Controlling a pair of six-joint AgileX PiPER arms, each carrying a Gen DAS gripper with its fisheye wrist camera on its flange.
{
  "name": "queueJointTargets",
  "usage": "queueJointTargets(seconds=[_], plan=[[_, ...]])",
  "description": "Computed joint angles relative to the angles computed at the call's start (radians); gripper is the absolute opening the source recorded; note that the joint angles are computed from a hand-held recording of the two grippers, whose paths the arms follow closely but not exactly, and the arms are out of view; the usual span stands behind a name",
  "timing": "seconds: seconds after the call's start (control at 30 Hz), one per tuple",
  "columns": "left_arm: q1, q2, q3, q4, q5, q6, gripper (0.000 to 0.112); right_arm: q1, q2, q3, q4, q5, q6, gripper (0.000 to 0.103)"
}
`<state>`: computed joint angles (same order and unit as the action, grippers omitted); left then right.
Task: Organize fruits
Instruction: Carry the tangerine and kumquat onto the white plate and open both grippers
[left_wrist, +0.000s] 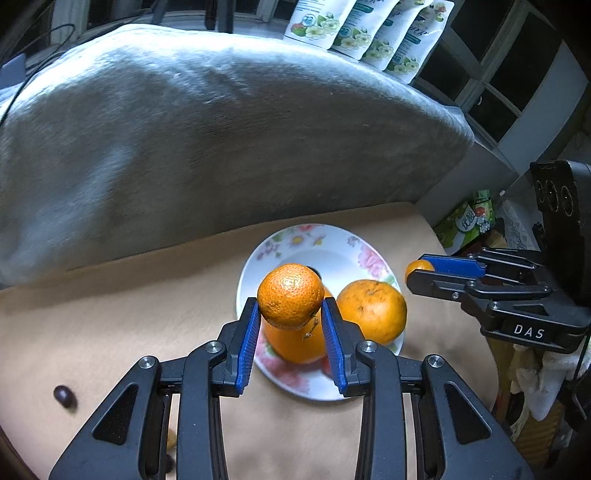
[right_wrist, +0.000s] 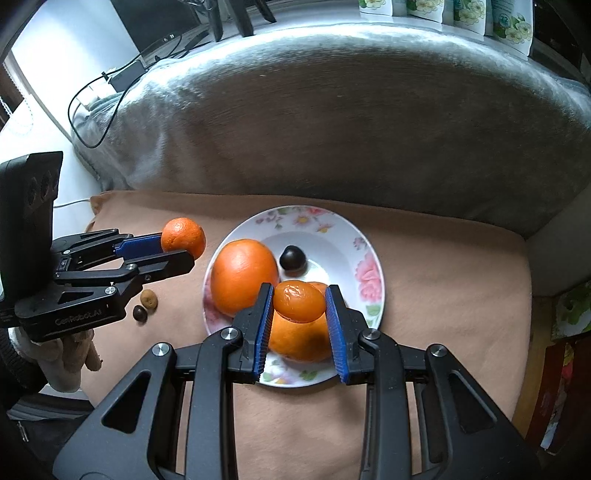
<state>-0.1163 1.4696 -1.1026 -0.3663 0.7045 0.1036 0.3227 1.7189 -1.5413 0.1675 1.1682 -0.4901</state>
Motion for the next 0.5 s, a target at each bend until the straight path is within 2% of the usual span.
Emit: queueJointTargets(seconds=[0.5], plan=[[-0.058,0.077,-0.086,0.042,-0.002,-0.088,0.032,-0.033,0.068,-0.064,0.012,0.018,-0.038,0.03]])
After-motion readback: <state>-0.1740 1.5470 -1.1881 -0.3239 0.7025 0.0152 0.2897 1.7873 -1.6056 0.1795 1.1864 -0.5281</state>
